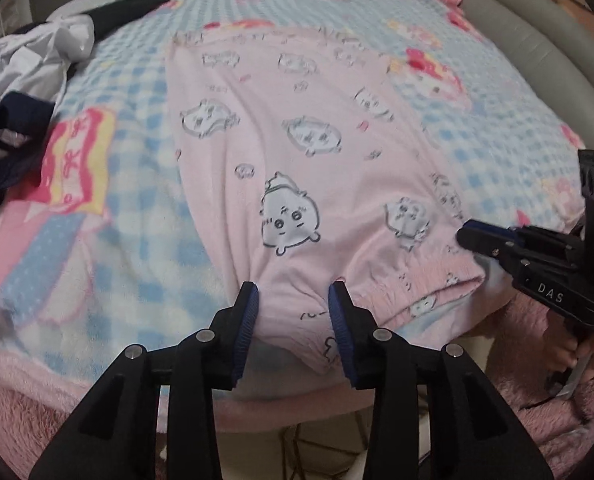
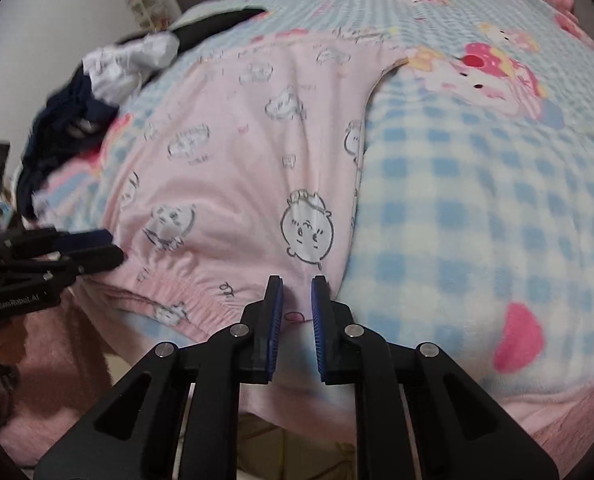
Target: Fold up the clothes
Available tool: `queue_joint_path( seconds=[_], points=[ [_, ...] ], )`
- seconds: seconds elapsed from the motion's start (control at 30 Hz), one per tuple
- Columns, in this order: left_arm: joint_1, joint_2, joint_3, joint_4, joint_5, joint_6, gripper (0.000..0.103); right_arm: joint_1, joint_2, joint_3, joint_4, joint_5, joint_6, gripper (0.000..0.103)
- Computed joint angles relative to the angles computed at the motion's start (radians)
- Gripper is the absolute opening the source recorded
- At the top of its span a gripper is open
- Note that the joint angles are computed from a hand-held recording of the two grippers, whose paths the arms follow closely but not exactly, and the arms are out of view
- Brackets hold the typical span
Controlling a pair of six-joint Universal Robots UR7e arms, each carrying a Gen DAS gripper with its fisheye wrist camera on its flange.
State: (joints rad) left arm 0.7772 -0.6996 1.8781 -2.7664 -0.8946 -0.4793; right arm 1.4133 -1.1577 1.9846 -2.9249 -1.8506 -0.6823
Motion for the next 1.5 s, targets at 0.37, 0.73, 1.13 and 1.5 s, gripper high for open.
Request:
queue_joint_path(
  seconds=[0.37, 0.73, 1.13, 1.5],
  points=[
    [0.031, -0.005, -0.009, 0.057, -0.053, -0.025, 0.039, 0.022, 0.05, 0.004, -0.058, -0.071, -0.079, 0.021],
    [0.034, 0.08, -0.136, -0.075, -0.021, 0.167, 0.045, 0.066, 0.067, -0.09, 0.019, 0.02, -0.049, 0.025],
    [0.052, 0.153, -0.189, 0.017, 0.016, 0.079, 0.052, 0.097, 0.188, -0.129, -0.069, -0.182, -0.051, 0.029],
    [0.032, 0.075, -0.054, -0.026, -0.041, 0.035, 0.051, 0.048, 0.091, -0.037, -0.046, -0.118, -0.072, 0.03]
  ],
)
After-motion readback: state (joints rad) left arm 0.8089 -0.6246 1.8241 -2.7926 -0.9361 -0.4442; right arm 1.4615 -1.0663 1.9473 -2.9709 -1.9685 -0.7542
